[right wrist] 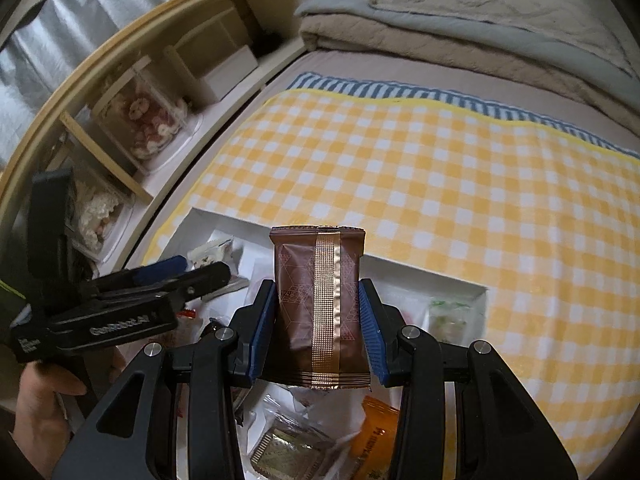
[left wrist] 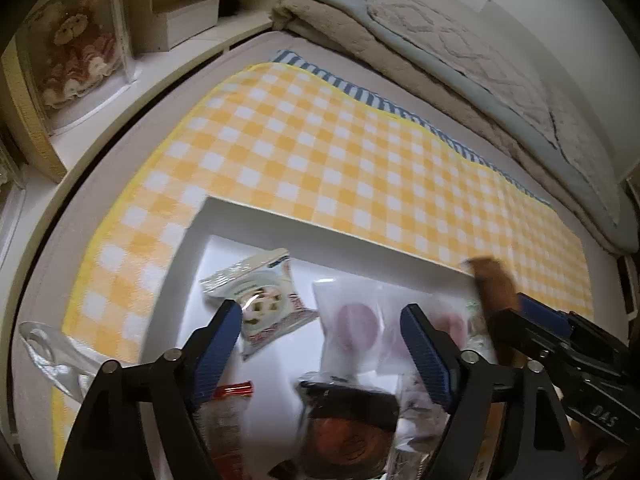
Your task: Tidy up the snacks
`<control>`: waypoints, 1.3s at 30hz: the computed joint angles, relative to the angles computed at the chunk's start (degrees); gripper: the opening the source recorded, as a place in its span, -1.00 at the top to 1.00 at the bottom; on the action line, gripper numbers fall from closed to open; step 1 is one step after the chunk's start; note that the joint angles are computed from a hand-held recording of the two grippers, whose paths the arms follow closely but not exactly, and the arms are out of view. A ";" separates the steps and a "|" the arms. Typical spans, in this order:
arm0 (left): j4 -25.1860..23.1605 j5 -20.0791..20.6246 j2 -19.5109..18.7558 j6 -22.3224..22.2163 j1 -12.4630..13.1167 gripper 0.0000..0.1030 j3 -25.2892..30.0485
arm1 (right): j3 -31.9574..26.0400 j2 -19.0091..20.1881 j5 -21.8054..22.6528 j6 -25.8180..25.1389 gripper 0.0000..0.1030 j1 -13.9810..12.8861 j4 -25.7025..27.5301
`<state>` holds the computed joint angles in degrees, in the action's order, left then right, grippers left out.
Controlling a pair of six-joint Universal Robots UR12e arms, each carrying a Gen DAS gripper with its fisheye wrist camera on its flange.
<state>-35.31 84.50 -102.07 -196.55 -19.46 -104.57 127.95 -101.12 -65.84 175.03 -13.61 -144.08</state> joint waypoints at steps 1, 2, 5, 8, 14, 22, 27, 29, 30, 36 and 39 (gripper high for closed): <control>0.02 0.24 0.11 0.06 0.06 -0.66 -0.11 | -0.14 0.19 -0.52 -0.34 0.15 0.32 0.33; -0.03 0.27 0.43 0.16 0.15 -0.68 -0.36 | -0.32 0.38 -1.63 -0.57 0.05 0.71 0.65; -0.33 0.12 1.32 0.49 0.38 -0.77 -1.09 | -0.18 0.31 -3.94 -0.04 -0.46 0.98 0.80; -0.75 0.32 1.68 0.94 0.24 -0.88 -1.22 | -0.15 -0.10 -4.89 -1.31 -0.58 0.75 2.22; -1.61 0.10 2.72 1.87 -0.17 -1.00 -1.50 | 0.76 -1.79 -7.66 -2.38 -1.00 0.18 2.94; -2.73 -0.23 4.87 2.18 -0.41 -1.00 -2.16 | 1.69 -4.72 -8.28 -1.29 -1.00 -1.49 3.11; -3.37 -0.02 7.20 2.46 -0.48 -1.00 -3.09 | 2.31 -7.39 -6.79 -0.59 -1.00 -2.74 3.54; -3.54 0.06 8.09 2.43 -0.56 -1.00 -3.34 | 2.51 -8.49 -6.95 -0.72 -1.00 -2.87 3.80; -3.70 -0.20 8.80 2.32 -0.59 -1.00 -3.53 | 2.59 -9.03 -6.98 -0.74 -1.00 -2.92 4.00; -2.82 -1.43 12.83 2.88 -1.07 -1.00 -4.93 | 3.42 -13.52 -6.12 -0.86 -1.00 -4.01 5.40; -2.30 -0.92 15.04 2.16 -1.56 -1.00 -5.80 | 3.72 -15.66 -5.34 -0.79 -1.00 -4.77 5.83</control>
<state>-37.61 83.58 -87.04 -194.39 -21.02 -110.37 131.67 -116.77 -71.18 174.24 -18.38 -138.25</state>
